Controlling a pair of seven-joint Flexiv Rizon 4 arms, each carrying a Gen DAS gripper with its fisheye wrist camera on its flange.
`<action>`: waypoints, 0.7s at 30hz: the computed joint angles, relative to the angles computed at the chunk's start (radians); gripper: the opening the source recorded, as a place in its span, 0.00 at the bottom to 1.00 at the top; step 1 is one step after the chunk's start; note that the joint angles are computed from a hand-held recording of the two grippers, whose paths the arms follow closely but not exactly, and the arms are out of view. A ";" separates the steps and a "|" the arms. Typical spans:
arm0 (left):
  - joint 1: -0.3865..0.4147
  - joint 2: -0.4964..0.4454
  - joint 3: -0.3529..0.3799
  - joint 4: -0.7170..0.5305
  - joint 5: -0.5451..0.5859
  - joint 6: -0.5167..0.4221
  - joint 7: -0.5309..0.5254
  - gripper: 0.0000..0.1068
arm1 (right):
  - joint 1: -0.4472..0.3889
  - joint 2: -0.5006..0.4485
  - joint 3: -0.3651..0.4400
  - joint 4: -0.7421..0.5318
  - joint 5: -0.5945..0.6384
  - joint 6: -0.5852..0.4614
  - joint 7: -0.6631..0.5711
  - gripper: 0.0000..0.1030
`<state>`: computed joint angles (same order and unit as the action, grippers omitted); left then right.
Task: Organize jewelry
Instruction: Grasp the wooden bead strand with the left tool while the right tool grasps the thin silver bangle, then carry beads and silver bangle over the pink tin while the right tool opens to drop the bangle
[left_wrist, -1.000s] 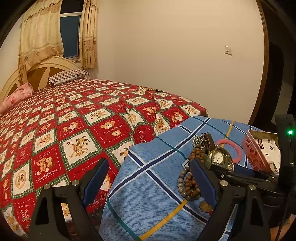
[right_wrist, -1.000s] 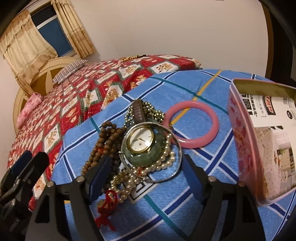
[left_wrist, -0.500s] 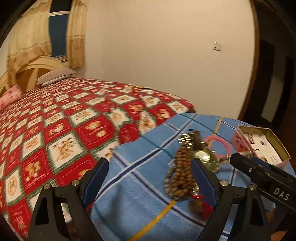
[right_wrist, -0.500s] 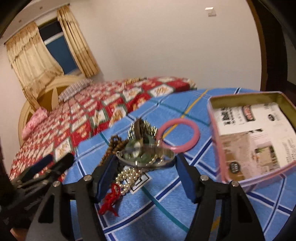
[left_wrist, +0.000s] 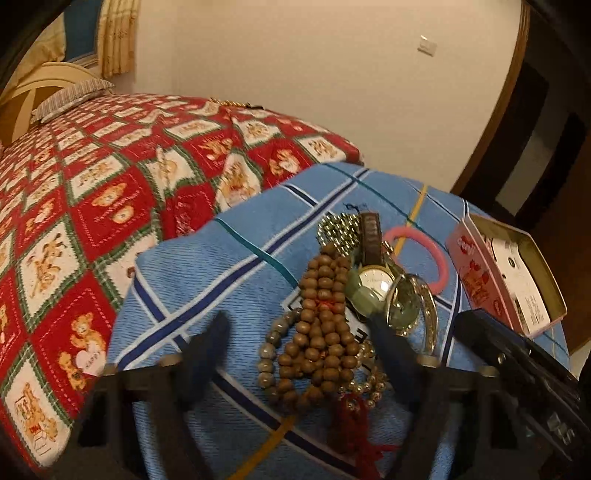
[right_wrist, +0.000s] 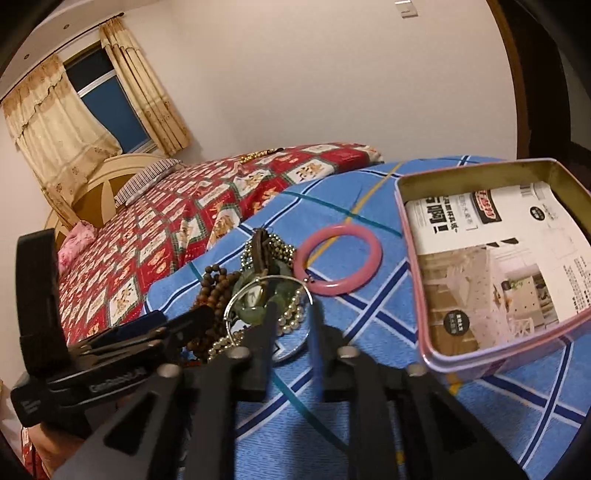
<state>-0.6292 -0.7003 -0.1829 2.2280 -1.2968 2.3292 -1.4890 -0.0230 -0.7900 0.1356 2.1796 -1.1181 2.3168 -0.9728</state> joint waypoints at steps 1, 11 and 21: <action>-0.005 -0.002 -0.001 -0.006 -0.015 0.002 0.012 0.53 | 0.000 -0.002 0.000 0.000 -0.001 -0.001 0.004 0.59; 0.049 0.009 0.060 0.126 0.368 0.114 -0.363 0.13 | -0.016 -0.011 0.013 -0.002 -0.005 0.013 -0.003 0.66; -0.030 -0.033 0.031 0.155 0.213 0.416 -0.424 0.13 | 0.035 0.009 -0.008 -0.021 -0.073 -0.107 0.014 0.69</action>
